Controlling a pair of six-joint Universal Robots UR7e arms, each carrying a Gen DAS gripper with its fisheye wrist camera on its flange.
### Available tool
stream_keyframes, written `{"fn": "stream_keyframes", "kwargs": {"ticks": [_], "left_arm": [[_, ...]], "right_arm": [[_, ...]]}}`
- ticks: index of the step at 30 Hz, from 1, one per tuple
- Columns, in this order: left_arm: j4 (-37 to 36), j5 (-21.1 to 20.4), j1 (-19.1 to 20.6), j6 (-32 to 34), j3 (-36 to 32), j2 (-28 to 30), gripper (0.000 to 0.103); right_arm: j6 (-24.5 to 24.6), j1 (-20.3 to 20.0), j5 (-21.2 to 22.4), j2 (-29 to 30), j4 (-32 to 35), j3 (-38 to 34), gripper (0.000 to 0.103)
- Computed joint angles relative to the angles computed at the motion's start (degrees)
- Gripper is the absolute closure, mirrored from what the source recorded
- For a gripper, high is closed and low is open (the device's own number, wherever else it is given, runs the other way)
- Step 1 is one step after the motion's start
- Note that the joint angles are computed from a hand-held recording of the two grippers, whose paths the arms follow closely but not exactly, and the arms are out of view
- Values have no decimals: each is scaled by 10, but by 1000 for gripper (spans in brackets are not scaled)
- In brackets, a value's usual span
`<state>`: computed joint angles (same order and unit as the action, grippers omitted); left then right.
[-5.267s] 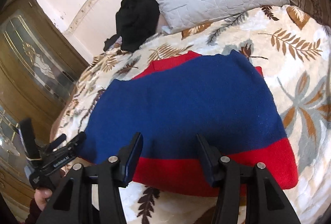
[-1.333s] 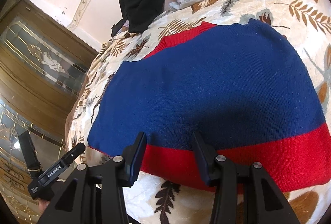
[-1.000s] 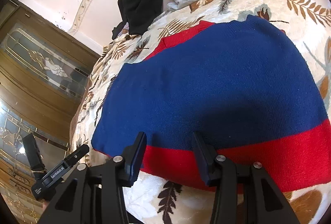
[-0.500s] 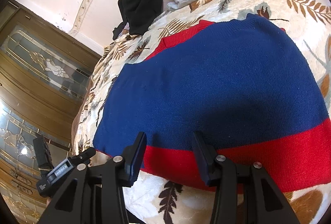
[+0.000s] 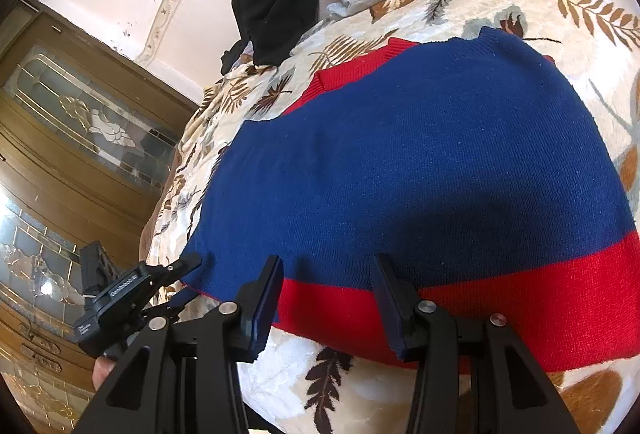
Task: Fold small clothes
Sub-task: 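Grasp the sweater edge with both tools and lift it over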
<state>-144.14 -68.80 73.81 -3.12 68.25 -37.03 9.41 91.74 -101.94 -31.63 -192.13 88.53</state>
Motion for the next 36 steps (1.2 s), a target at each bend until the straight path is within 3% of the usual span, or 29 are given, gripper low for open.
{"fn": "stream_keyframes", "kwargs": {"ticks": [3, 5, 10, 12, 14, 16, 19, 23, 26, 36], "left_arm": [[-18, 16, -4, 21, 3, 6, 34], [-15, -7, 2, 12, -14, 13, 26], [24, -67, 18, -35, -78, 40, 27], [26, -83, 21, -47, -88, 45, 40], [46, -81, 21, -49, -99, 51, 69], [56, -84, 20, -43, -105, 54, 78], [28, -83, 13, -19, -87, 47, 83], [-10, -70, -13, 46, -64, 34, 86], [-23, -64, -42, 104, -49, 27, 89], [-15, -92, -143, 253, 21, 41, 91]], "right_arm": [[-1, 0, -1, 0, -1, 0, 53], [-3, 1, -2, 1, -1, 0, 53], [-9, 2, -7, 3, -3, -2, 53], [-12, 2, -7, 3, -5, -1, 53], [-17, 3, -14, 3, -6, -1, 59], [-27, 8, -38, 5, -5, -3, 73], [-22, 6, -46, 2, -13, 3, 86], [-15, 2, -45, -11, -60, 27, 84], [19, -9, -34, -27, -95, 53, 84], [80, -44, 17, -82, -335, 164, 84]]}}
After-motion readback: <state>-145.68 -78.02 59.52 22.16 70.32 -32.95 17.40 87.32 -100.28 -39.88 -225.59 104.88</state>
